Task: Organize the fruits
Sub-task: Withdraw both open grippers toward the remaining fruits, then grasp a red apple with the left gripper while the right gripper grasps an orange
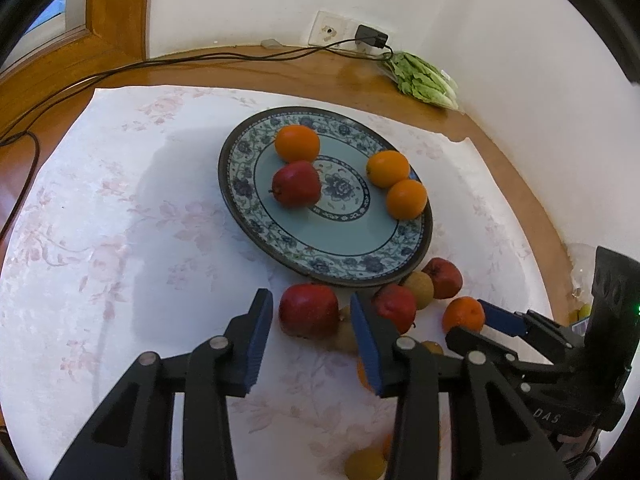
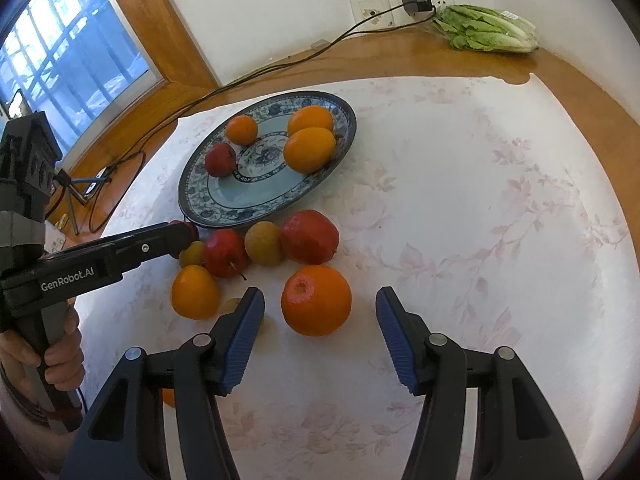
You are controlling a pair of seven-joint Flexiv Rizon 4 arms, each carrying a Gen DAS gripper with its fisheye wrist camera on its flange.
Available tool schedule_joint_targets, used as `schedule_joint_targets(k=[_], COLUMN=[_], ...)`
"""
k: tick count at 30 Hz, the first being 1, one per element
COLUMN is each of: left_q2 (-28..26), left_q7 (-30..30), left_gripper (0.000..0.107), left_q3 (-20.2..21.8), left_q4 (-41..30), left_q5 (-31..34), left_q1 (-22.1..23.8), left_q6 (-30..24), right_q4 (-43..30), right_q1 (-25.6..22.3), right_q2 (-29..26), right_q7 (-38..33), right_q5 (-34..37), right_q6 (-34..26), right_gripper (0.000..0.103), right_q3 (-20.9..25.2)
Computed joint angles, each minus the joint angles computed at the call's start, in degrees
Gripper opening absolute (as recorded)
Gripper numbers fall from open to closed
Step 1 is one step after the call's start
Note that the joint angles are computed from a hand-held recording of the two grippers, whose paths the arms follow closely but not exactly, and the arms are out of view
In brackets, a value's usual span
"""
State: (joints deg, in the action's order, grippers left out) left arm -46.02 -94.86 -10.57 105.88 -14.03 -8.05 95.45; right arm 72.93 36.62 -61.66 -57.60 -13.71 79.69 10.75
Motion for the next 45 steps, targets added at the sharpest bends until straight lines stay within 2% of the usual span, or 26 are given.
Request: schedule_joint_targets(k=[4,8,12,14,15,18,26,30,45], left_q2=[-0.25,-0.49,-0.55,-0.38,-0.06,-0.55,-0.74,-0.58,1.12], left_q7=[0.35,0.06,0.41,0.33,0.13,0.17,0.16,0.1,-0.75], left_gripper=[0.042,0.043,0.043,0.037,0.035,0.035,0.034,0.034,0.034], left_q3=[-1.01,0.01,-2.11,-2.51,-0.9,-3.42,-2.87,-2.82,-2.86], left_q4=[-0.16,-0.59,0.17,0.64,0.58,1.0,0.99,1.13,2.34], left_q5=[0.23,0.19,0.55,0.6,-0.12,0.29,0.71,0.76,1.56], left_q1=[0.63,-0.42,1.62,2.17,0.92,3.21,2.85,2.85,2.87], left_q6=[-0.05,0.32,1.0,1.24,0.4,0.79,1.32,1.28,3.35], right_q4=[0.06,0.14,0.18,0.29,0.32,0.41,0.79,0.27,2.42], right_q1=[0.37,0.84,0.78,0.78,0.8,0.87,1.02,-0.27,0.59], right_q2=[0.03,0.03,-0.02,-0.01,-0.02,-0.02,0.02,-0.46,0.88], right_q7=[0.11,0.56,0.64,0.6,0.61,0.82,1.93,0.24,1.16], right_q5=[-0.22,-0.55,-0.72,-0.82,-0.88,-0.95,-1.27,-1.16,-0.97], right_q6=[0.06,0.17,0.4,0.6,0.65,0.89,1.62,1.6,4.5], right_gripper=[0.06,0.06,0.06,0.06,0.06,0.057,0.048,0.036,0.035], right_q3=[-0.59,-1.3,-1.2,-1.21,-1.28,-1.53,-2.35,0.09,-1.56])
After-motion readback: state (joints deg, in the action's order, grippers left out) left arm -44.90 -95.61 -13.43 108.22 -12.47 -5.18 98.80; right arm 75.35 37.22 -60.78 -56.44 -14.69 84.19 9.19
